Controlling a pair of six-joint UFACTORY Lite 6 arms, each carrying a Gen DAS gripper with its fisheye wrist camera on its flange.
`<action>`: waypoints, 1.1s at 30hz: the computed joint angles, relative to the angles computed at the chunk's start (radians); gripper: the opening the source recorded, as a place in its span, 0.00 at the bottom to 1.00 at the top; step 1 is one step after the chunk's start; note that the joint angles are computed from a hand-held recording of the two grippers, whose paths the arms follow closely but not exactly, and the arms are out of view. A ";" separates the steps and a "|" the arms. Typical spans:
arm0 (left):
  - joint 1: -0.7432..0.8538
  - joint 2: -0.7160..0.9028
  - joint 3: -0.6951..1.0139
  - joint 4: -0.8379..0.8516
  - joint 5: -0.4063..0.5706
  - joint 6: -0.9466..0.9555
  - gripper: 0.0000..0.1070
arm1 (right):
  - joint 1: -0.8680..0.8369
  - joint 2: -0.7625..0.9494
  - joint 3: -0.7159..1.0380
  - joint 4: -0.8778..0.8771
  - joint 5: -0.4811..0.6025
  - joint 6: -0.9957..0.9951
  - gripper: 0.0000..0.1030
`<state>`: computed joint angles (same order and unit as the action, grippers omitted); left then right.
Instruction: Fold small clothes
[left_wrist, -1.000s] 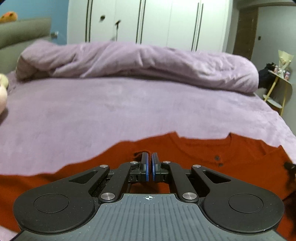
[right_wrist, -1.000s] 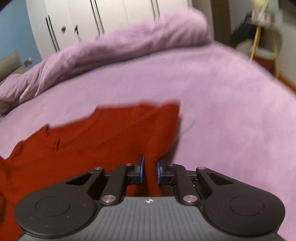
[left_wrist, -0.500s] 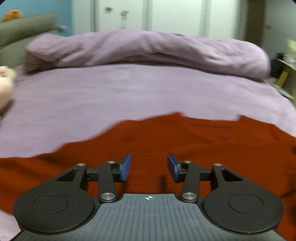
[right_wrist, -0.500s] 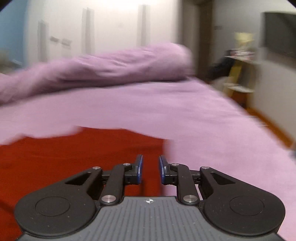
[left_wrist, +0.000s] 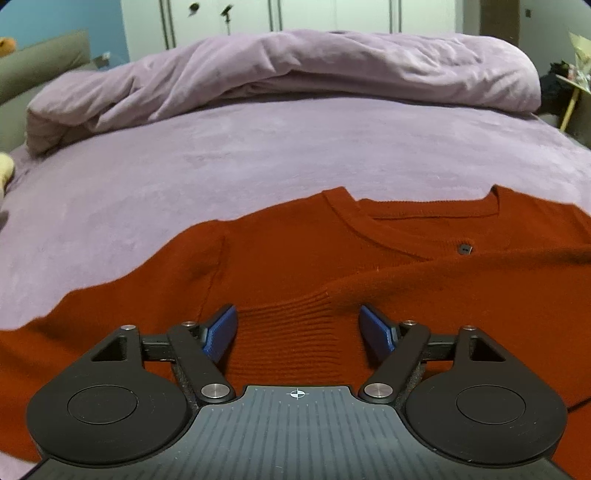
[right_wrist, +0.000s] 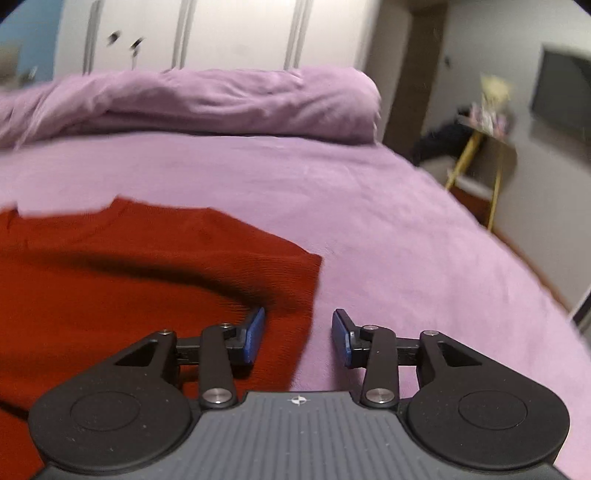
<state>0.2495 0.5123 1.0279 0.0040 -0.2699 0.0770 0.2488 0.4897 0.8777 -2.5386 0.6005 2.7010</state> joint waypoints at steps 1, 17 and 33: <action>0.008 -0.013 -0.005 0.043 0.015 -0.055 0.73 | 0.012 -0.026 -0.017 0.021 -0.002 -0.018 0.33; 0.091 -0.043 -0.048 0.386 0.035 -0.407 0.82 | 0.056 -0.094 -0.203 -0.136 0.086 0.026 0.40; 0.645 -0.308 -0.225 1.566 -0.148 -1.433 0.79 | 0.353 -0.548 -0.486 0.343 0.089 -0.188 0.45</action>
